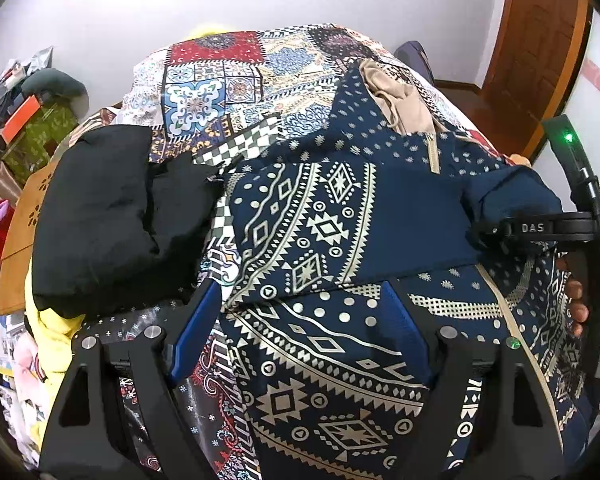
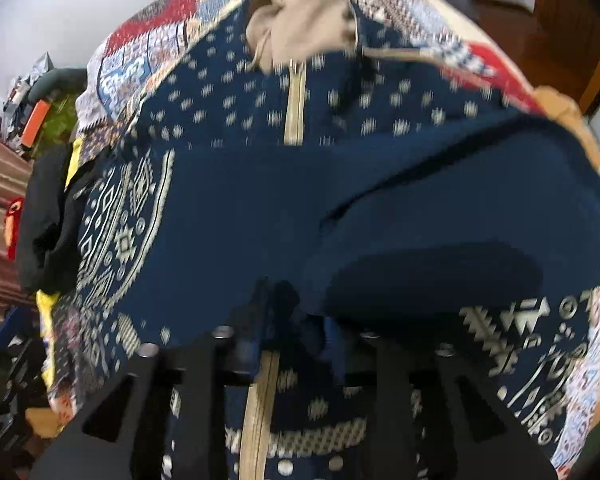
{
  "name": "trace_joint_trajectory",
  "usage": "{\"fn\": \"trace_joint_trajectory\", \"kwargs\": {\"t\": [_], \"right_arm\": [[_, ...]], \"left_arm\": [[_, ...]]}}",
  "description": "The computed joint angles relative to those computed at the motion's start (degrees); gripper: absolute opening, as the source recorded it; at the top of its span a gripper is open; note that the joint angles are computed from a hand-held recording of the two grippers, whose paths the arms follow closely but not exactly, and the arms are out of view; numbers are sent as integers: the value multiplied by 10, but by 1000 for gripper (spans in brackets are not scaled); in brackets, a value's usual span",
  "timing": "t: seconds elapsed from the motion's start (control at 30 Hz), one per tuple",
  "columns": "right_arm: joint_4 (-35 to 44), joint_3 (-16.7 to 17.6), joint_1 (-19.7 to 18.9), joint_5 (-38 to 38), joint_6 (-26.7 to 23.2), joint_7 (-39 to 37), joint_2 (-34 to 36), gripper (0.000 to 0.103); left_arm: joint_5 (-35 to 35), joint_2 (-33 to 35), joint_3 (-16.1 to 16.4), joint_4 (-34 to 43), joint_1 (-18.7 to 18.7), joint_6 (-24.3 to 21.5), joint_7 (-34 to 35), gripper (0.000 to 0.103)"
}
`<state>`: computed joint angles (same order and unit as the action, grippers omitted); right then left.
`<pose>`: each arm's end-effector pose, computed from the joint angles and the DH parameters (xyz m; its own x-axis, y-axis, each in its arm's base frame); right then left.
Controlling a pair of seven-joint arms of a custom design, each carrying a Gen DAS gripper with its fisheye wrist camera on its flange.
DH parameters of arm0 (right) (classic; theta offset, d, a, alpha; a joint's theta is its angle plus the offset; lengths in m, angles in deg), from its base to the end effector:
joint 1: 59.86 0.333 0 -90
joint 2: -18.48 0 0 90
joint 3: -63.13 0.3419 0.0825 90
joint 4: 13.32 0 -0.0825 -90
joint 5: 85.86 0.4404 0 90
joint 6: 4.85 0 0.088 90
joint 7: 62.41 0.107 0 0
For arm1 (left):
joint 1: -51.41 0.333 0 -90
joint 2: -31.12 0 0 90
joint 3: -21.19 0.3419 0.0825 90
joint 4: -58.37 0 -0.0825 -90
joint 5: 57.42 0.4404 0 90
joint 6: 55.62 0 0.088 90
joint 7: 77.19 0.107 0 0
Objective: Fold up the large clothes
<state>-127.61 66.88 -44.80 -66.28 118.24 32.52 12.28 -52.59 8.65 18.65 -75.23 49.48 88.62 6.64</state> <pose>0.5657 0.2088 0.5449 0.1220 -0.9359 -0.3305 -0.9777 -0.0561 -0.2022 0.5165 -0.0432 0.5569 -0.0148 -0.9992 -0.0366 -0.8351 0.0325 -0.5491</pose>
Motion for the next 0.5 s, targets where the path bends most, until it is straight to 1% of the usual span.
{"fn": "trace_joint_trajectory", "kwargs": {"t": [0.03,0.17,0.2,0.23,0.3,0.43,0.5], "right_arm": [[-1,-4,-1,13,-10,-12,-6,34],[-12,-17,-10,31,-24,-58,-43,36],[-17,-20,-14,32,-20,-65,-56,41],[-23,-21,-19,30,-12,-70,-70,45],[-39,-24,-28,23,11,-76,-98,49],[-79,-27,-62,-19,60,-62,-159,50],[-95,-23,-84,-52,82,-39,-177,50]], "left_arm": [[0,1,-1,2,-1,-1,1,81],[-5,8,-6,18,-13,0,14,81],[-7,12,-8,26,-18,1,20,81],[-9,18,-10,35,-23,2,25,81],[-14,28,-14,52,-33,4,36,81],[-19,65,-30,97,-54,5,60,81],[-40,92,-35,128,-71,1,89,81]]}}
